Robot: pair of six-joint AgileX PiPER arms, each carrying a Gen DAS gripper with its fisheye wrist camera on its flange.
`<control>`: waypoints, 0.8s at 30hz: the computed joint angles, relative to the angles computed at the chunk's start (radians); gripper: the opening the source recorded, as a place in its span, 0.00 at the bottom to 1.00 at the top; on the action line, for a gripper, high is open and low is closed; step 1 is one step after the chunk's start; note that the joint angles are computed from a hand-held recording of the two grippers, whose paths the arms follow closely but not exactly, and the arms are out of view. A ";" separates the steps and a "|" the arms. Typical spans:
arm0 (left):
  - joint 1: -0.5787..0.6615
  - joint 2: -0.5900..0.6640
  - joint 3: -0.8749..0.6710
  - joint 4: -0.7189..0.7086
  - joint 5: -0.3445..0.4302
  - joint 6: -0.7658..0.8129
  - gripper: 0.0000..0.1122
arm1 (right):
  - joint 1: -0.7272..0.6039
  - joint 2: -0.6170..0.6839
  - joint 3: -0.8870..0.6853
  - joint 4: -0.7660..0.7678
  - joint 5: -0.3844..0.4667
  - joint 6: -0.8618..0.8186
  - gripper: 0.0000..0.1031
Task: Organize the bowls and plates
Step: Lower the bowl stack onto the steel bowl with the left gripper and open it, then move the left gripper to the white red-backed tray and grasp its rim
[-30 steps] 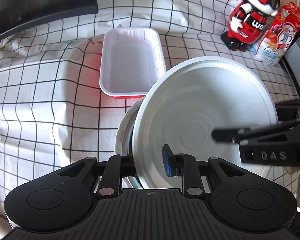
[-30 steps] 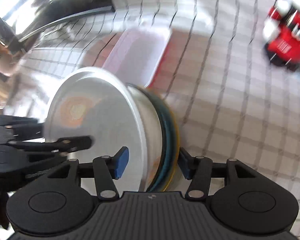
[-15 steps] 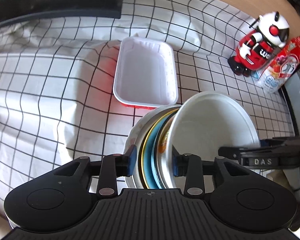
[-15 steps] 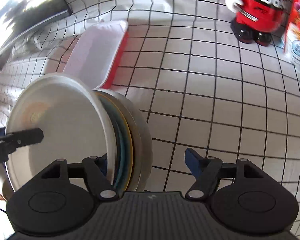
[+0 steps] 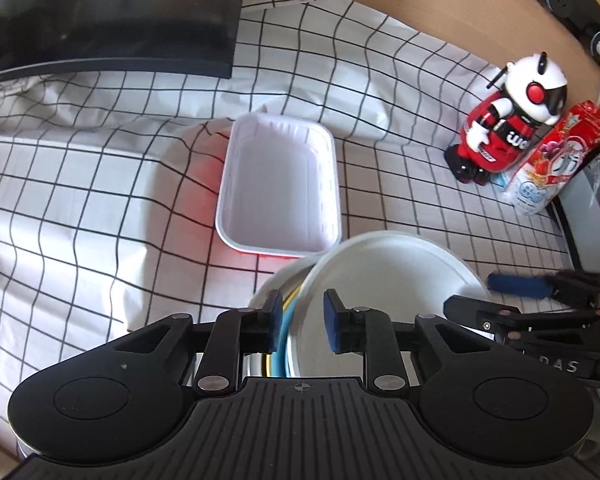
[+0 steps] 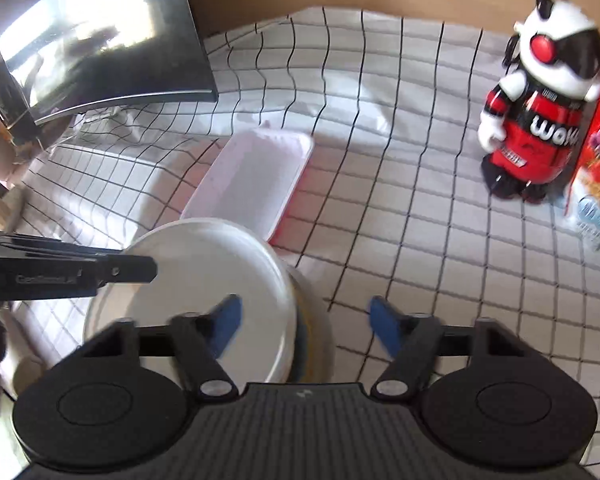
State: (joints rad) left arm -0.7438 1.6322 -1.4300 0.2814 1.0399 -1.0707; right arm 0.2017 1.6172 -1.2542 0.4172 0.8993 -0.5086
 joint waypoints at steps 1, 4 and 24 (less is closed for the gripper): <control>0.003 0.007 -0.004 -0.002 0.005 0.006 0.21 | 0.002 0.029 -0.028 -0.002 0.040 0.004 0.20; 0.020 0.011 0.012 -0.024 -0.015 0.027 0.22 | 0.011 0.088 -0.066 -0.004 0.089 0.021 0.16; 0.251 -0.047 0.022 -0.109 -0.103 0.165 0.22 | 0.024 0.208 -0.311 0.062 0.167 0.073 0.27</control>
